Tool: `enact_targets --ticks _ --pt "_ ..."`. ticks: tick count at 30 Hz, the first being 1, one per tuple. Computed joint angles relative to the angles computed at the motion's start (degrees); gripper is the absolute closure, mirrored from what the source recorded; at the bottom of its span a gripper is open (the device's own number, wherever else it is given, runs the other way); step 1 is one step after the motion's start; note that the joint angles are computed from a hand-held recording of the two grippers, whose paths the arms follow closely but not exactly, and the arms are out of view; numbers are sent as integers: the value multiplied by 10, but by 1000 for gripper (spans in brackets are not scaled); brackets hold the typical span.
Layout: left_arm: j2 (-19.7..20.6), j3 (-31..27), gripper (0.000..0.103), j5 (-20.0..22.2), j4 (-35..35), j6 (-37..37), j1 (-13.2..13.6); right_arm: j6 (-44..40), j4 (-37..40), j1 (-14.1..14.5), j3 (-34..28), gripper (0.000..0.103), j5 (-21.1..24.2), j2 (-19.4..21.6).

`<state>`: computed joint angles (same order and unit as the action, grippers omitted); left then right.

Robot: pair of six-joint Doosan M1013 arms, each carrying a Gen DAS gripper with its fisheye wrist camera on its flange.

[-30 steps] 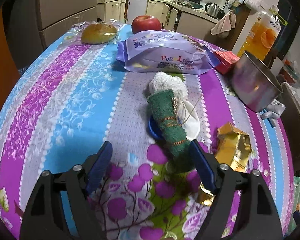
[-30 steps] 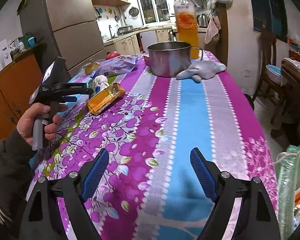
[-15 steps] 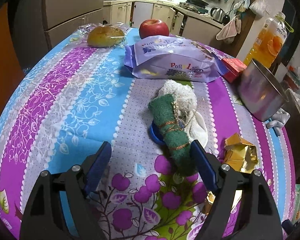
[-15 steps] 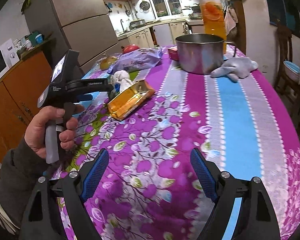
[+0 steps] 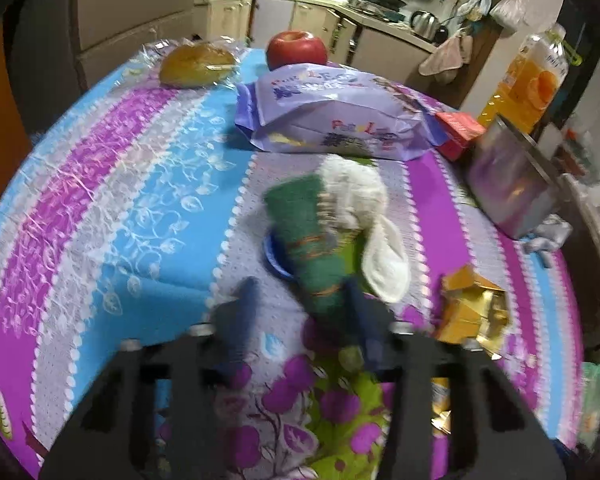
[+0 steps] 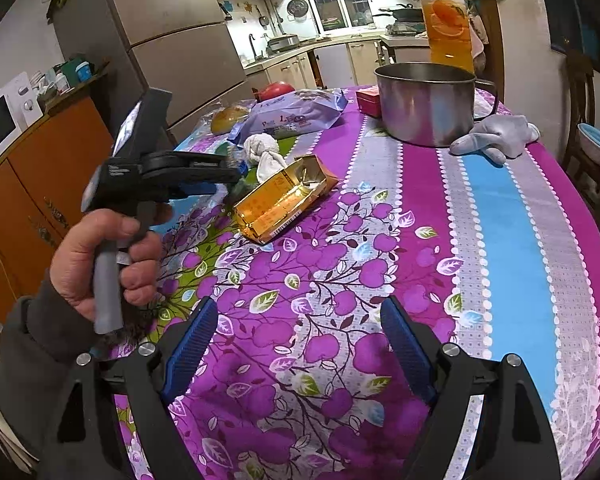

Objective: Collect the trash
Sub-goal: 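Grasp the green scrubber with the left tool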

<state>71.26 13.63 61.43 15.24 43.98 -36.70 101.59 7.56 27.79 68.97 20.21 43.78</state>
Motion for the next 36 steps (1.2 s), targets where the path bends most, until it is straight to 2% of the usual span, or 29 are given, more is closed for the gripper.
enact_targets --ticks 1,3,7,10,13,17,18,19,21,22,23,25,28,30,36 --pt "-13 23 80 -10 4 2 -1 -1 0 0 0 20 0 0" --pt "-36 66 81 -32 5 8 -2 -12 11 0 -3 20 0 2" --pt "-103 195 84 -118 -29 32 3 -29 21 1 -15 20 10 9" --pt "-135 258 85 -165 -37 32 7 -38 24 2 -35 20 21 18" --pt "-150 293 85 -186 -50 24 13 -57 50 1 -71 20 45 38" --pt "-168 334 84 -223 -102 39 21 -65 79 -2 -111 20 74 60" --pt "-173 344 79 -232 -108 45 22 -63 85 -2 -119 20 79 65" --pt "-178 353 64 -239 -122 54 23 -60 86 -2 -127 20 83 69" --pt "-189 374 41 -259 -130 40 25 -55 89 -2 -142 20 94 78" --pt "-194 383 38 -269 -132 33 25 -55 92 -2 -152 20 99 83" --pt "-194 383 36 -273 -164 47 27 -51 89 -1 -159 20 103 87" --pt "-189 373 28 -270 -191 37 29 -44 88 -1 -174 20 111 95" --pt "-163 321 27 -211 -169 4 27 -43 91 1 -188 20 117 103" --pt "-151 299 27 -189 -186 -4 30 -46 93 2 -192 20 119 105" --pt "-108 213 25 -118 -121 -32 18 -41 93 2 -194 20 117 107"
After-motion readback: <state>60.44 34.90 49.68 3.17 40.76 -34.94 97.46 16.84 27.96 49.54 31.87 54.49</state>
